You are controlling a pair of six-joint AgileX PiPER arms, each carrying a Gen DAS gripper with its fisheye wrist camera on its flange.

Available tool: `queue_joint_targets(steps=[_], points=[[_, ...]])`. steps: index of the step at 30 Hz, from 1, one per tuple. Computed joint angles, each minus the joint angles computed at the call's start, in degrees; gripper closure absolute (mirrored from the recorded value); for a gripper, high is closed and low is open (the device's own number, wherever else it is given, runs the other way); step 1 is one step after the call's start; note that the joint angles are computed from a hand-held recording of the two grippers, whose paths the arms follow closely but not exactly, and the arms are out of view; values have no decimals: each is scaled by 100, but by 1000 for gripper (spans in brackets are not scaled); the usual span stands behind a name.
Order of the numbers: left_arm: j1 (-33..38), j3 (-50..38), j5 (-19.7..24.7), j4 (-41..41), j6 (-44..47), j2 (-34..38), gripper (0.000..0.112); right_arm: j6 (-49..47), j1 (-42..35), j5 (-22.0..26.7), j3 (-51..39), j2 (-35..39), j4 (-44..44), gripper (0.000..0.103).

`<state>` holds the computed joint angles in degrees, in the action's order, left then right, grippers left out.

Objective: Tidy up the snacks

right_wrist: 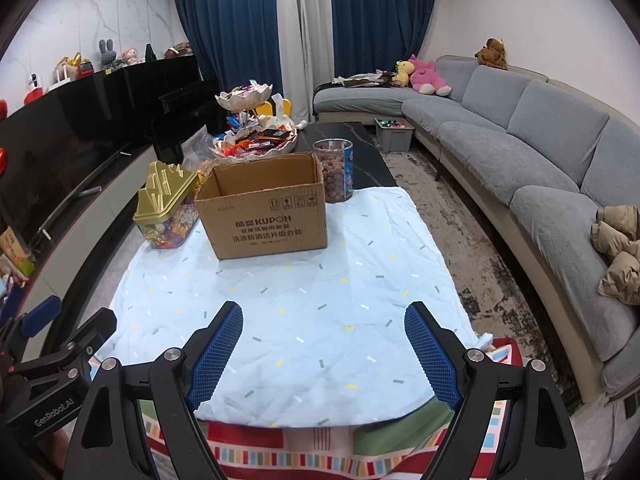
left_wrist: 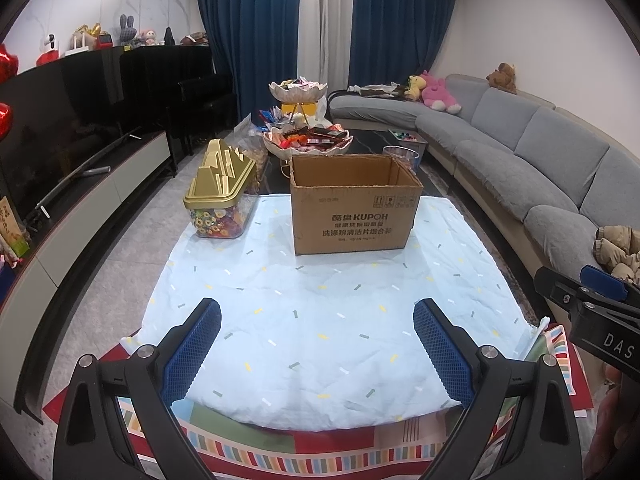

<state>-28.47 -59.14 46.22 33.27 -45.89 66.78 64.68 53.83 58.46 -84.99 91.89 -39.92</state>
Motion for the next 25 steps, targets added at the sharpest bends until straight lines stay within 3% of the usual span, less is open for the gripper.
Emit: queue_joint_targets(steps=[25], points=[[59, 161, -167, -26, 24, -36, 14, 19, -23, 11, 48, -34, 36, 19]])
